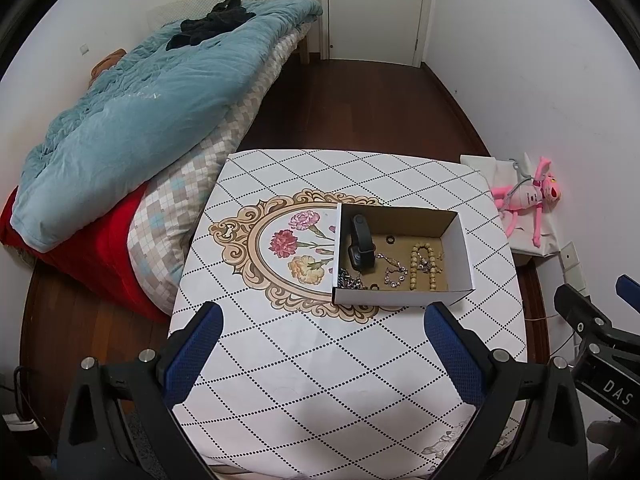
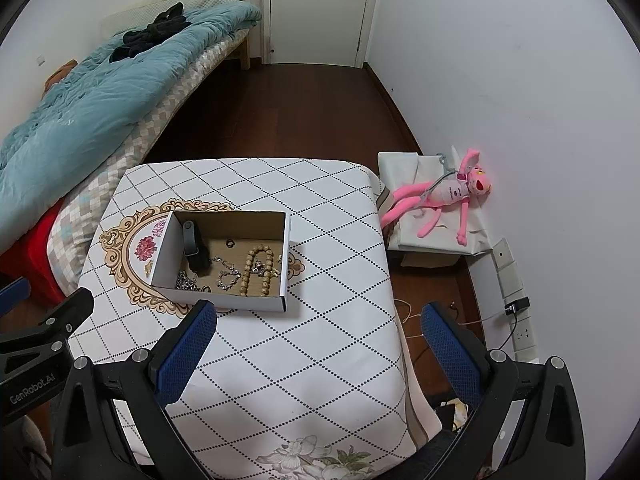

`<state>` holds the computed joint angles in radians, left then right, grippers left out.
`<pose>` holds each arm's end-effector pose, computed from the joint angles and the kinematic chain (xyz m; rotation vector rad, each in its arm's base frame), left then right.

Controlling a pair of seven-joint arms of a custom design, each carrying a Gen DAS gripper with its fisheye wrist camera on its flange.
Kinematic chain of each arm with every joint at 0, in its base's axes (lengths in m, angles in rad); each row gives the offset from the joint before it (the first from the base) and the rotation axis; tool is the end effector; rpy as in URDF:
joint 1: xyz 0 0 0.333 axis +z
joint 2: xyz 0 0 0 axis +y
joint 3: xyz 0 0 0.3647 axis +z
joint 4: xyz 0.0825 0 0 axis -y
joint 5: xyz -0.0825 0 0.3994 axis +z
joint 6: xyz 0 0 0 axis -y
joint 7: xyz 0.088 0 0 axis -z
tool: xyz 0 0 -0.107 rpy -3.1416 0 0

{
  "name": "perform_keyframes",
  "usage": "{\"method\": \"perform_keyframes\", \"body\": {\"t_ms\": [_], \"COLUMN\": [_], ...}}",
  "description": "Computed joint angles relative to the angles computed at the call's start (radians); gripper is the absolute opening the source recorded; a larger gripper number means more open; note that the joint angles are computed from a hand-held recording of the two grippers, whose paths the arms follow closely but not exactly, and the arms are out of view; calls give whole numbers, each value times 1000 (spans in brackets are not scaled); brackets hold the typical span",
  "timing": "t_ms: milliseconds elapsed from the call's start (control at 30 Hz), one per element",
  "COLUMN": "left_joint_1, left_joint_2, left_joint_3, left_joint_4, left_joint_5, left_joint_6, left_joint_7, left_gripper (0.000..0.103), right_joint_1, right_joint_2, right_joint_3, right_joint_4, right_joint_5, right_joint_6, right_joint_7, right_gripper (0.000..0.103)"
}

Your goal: Organize jewelry

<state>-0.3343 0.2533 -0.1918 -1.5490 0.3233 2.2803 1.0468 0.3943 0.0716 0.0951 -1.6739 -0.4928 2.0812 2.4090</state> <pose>0.6223 -0.3328 0.6032 -1.7930 2.0535 -0.5596 0.5730 0.2757 0.6366 -1.7846 2.1374 -0.7090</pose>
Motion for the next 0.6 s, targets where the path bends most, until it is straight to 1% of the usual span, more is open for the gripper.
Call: {"method": "perform_keyframes", "body": {"t_ms": [600], "left_joint_1": [-5], "left_joint_2": [11], "left_joint_3": [2], "left_joint_4": [17], "left_joint_5": [6], "left_joint_6": [-4], "left_joint_7": [0], "left_gripper": [103], "right_joint_1": [1], "right_joint_2": [11], "right_joint_3": [-3], "right_joint_4": [11], "right_joint_5": [6], "right_joint_6": [-4], "right_joint_7": [-9], "right_gripper": [103]}}
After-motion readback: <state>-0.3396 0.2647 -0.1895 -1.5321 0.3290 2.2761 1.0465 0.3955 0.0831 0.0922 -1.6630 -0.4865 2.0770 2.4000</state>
